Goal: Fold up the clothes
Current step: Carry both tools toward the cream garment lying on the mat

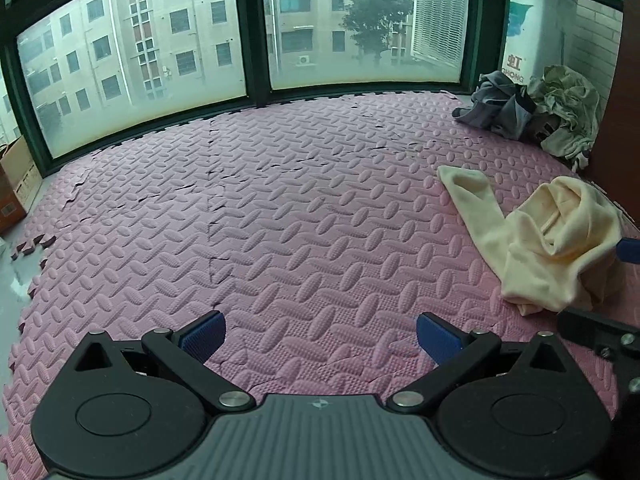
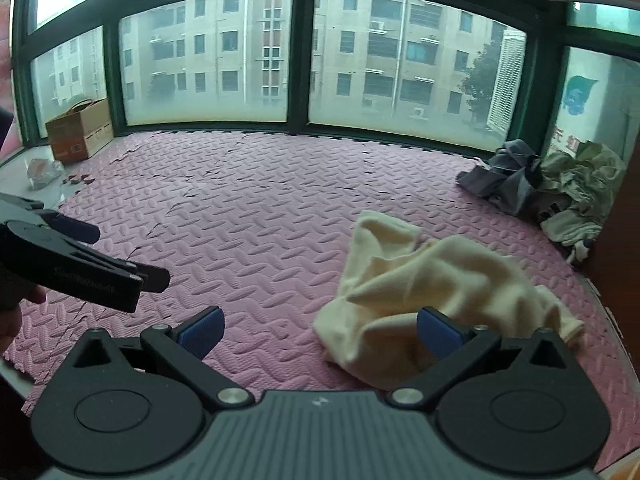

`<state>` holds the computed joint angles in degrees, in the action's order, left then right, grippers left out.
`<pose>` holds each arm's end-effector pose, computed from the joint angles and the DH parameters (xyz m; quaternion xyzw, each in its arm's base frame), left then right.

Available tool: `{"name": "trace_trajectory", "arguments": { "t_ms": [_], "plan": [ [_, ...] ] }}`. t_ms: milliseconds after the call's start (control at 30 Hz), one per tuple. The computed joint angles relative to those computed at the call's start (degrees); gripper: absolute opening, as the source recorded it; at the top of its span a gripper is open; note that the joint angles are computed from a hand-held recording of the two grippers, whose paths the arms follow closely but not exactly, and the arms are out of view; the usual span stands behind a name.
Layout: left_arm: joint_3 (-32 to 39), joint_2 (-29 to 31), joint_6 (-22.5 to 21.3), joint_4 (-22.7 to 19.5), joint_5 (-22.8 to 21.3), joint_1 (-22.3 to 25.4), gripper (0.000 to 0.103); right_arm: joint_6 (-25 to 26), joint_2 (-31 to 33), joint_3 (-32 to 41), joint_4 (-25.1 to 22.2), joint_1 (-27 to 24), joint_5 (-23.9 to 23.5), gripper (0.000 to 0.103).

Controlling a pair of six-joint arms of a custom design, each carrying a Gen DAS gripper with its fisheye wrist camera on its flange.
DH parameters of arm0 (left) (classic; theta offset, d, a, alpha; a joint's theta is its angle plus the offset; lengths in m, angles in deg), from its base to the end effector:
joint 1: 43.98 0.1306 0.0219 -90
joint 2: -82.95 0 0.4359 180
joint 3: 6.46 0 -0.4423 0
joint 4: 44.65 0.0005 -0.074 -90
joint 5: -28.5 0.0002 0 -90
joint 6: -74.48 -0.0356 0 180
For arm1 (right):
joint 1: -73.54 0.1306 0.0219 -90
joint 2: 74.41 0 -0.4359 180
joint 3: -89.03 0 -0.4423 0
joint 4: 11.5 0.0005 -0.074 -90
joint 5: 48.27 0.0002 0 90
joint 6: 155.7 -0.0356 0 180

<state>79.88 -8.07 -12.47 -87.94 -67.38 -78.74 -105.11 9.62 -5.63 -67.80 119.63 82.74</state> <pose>0.4388 -0.3007 0.4673 0.2344 0.8958 -0.0764 0.3699 0.3476 0.3267 0.4915 0.0531 0.8979 -0.0541 0.4336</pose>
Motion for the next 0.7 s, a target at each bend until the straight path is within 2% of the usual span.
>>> {"name": "trace_trajectory", "arguments": {
  "t_ms": [300, 700],
  "plan": [
    [1.9, 2.15, -0.1, -1.56, 0.12, -0.8, 0.103, -0.48, -2.21, -0.65, -0.92, -1.77, 2.77, 0.103],
    [2.83, 2.64, -0.85, -2.33, 1.62, -2.44, 0.103, -5.64, -3.55, -1.84, -4.69, -1.73, 2.23, 0.103]
  ]
}}
